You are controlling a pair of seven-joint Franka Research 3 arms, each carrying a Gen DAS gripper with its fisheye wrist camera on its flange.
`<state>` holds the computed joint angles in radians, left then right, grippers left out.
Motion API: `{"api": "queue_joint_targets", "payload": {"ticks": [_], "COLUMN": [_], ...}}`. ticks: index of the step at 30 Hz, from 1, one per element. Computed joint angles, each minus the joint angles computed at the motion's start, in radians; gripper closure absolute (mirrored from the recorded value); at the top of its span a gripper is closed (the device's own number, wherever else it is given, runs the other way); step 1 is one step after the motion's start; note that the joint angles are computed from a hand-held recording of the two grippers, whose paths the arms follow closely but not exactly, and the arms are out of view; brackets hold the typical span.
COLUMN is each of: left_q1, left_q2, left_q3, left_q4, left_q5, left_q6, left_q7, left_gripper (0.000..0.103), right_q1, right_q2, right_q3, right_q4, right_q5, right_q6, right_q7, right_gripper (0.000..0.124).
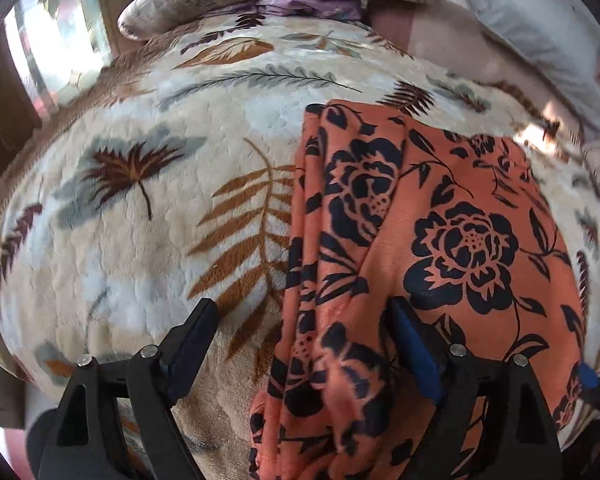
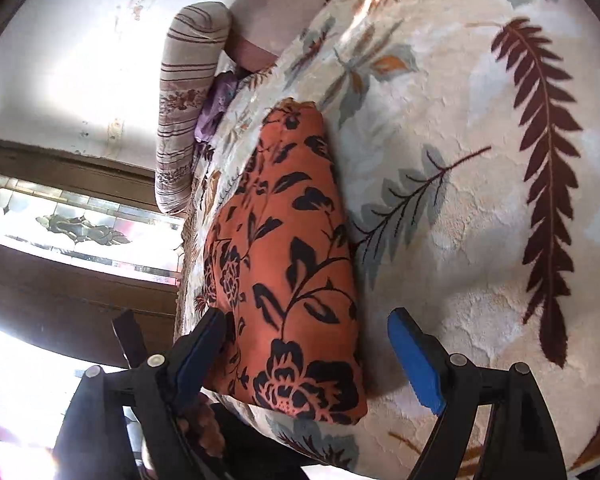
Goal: Fold small clothes
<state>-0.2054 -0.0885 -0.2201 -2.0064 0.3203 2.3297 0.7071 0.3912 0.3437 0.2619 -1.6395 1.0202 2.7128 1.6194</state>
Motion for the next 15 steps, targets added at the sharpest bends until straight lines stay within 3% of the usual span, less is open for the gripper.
{"api": "queue_joint_targets", "payload": {"ticks": [5, 6, 7, 9, 11, 13, 15], "left_q1": [0.001, 0.002, 0.002, 0.004, 0.007, 0.010, 0.011], "left_q2": [0.003, 0.003, 0.001, -0.010, -0.027, -0.025, -0.023], "left_q3": [-0.003, -0.001, 0.001, 0.007, 0.009, 0.006, 0.005], "left_q4": [-0.009, -0.015, -0.021, -0.044, -0.069, -0.069, -0.068], "left_q5": [0.039, 0.037, 0.032, 0.014, 0.010, 0.018, 0.023], "left_q6": [0.019, 0.026, 0.035, 0.064, 0.083, 0.087, 0.089], "left_q7": [0.007, 0.002, 0.001, 0.016, 0.022, 0.015, 0.014], "left_gripper": [0.011, 0.011, 0.011, 0.010, 0.008, 0.007, 0.007], "right_q1": [0.003, 0.018, 0.038, 0.104, 0.189, 0.229, 0.186], "right_q2": [0.135, 0.162, 0.183, 0.170, 0.157, 0.190, 0.194], "right_q3": [-0.006, -0.018, -0.038, -0.096, -0.170, -0.203, -0.162], "right_q4": [0.168, 0.209, 0.249, 0.272, 0.302, 0.357, 0.327], "right_q5": [-0.079, -0.133, -0.205, -0.385, -0.618, -0.764, -0.718], "right_q6": [-0.105, -0.123, -0.164, -0.164, -0.191, -0.261, -0.224], "right_q7": [0.070, 0.089, 0.139, 0.213, 0.301, 0.356, 0.381], "right_gripper": [0.041, 0.067, 0.079, 0.084, 0.085, 0.081, 0.068]}}
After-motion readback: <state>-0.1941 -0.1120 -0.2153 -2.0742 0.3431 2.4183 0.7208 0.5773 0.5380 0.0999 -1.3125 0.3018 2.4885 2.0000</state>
